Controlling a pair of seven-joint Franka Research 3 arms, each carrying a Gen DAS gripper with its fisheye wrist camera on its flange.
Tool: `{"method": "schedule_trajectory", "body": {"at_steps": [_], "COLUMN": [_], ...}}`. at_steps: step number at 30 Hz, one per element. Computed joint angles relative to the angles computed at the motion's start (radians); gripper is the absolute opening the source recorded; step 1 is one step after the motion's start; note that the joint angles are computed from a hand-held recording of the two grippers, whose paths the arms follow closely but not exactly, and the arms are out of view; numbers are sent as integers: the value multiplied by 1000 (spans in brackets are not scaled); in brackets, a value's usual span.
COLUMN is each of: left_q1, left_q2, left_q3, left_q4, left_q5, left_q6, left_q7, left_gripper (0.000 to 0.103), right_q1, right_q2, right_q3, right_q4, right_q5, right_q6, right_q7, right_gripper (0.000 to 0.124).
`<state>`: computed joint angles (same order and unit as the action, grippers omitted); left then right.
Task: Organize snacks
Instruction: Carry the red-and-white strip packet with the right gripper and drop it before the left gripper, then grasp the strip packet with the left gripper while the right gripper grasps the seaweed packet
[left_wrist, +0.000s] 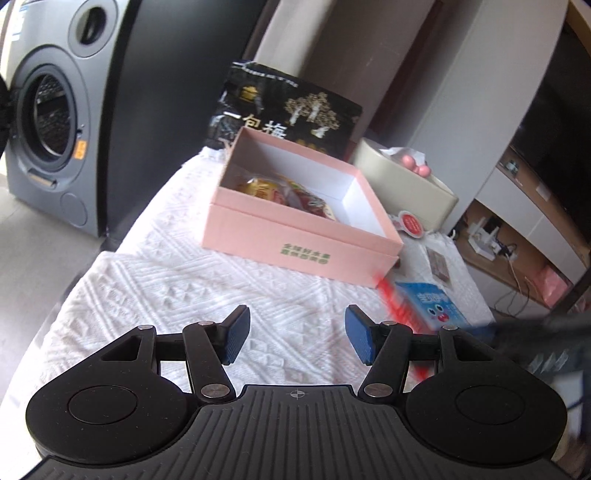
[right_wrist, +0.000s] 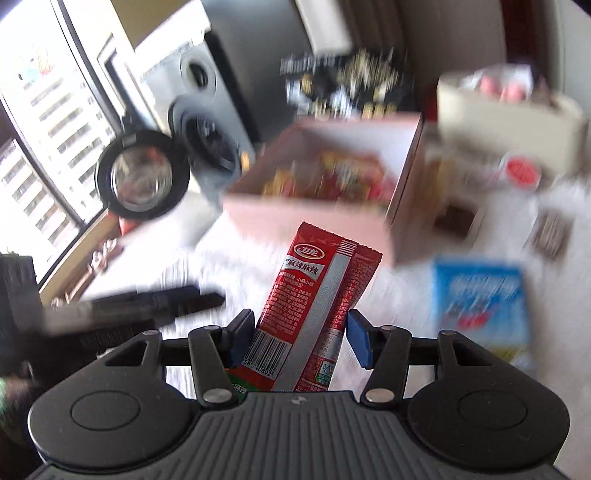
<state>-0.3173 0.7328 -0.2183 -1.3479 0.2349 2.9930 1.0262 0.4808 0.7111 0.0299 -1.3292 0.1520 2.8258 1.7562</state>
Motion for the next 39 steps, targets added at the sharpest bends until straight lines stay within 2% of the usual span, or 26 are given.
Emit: {"method": "schedule_trajectory", "body": {"at_steps": [3, 6, 8, 10, 12, 14, 16, 21, 24, 27, 29, 31, 32, 36, 39], "left_q1": [3, -1, -10, -12, -15, -22, -14, -6, -54, -142, -187, -225, -237, -231, -235], "left_q2": [-8, -10, -9, -14, -24, -29, -25, 40, 86, 107, 112, 103, 98, 88, 90], "left_q3": [1, 7, 17, 19, 18, 19, -5, -85, -82, -7, 41, 94, 114, 122, 140], "left_q4": [-15, -18, -13, -19, -29, -27, -22, 70, 137, 175, 184, 172, 164, 155, 169], "left_q5": [-2, 0, 3, 9, 19, 32, 42, 12, 10, 69, 112, 159, 180, 208, 232], "left_q6": [1, -1, -6, 1, 9, 0, -1, -76, -121, -158, -181, -194, -194, -200, -224], "left_q7": [-3, -8, -19, -23, -17, -5, 36, 168, 237, 272, 277, 251, 233, 196, 159], "left_gripper": [63, 63, 63, 63, 63, 63, 63, 63, 63, 63, 63, 63, 67, 67, 70], "right_q1": [18, -20, -53, -74, -74, -25, 82, 343, 477, 492, 459, 454, 460, 477, 465], "right_q2": [40, 49, 44, 6, -44, -90, -130, -147, -112, -85, -80, -72, -65, -45, -47], "right_q3": [-11, 40, 77, 101, 96, 21, -131, -482, -650, -675, -640, -627, -630, -637, -618], "right_q4": [36, 30, 16, -52, -142, -234, -323, -471, -509, -505, -503, -522, -527, -533, -532], "right_q5": [-8, 34, 70, 99, 112, 94, 59, 23, 45, 74, 87, 112, 130, 191, 227], "right_q6": [-47, -50, -20, 50, 142, 232, 292, 368, 382, 368, 376, 435, 457, 503, 514], "right_q7": [27, 4, -42, -94, -127, -106, -23, 167, 221, 248, 257, 261, 256, 223, 189], "right_gripper": [58, 62, 64, 69, 73, 75, 76, 76, 76, 76, 76, 79, 79, 80, 80]}}
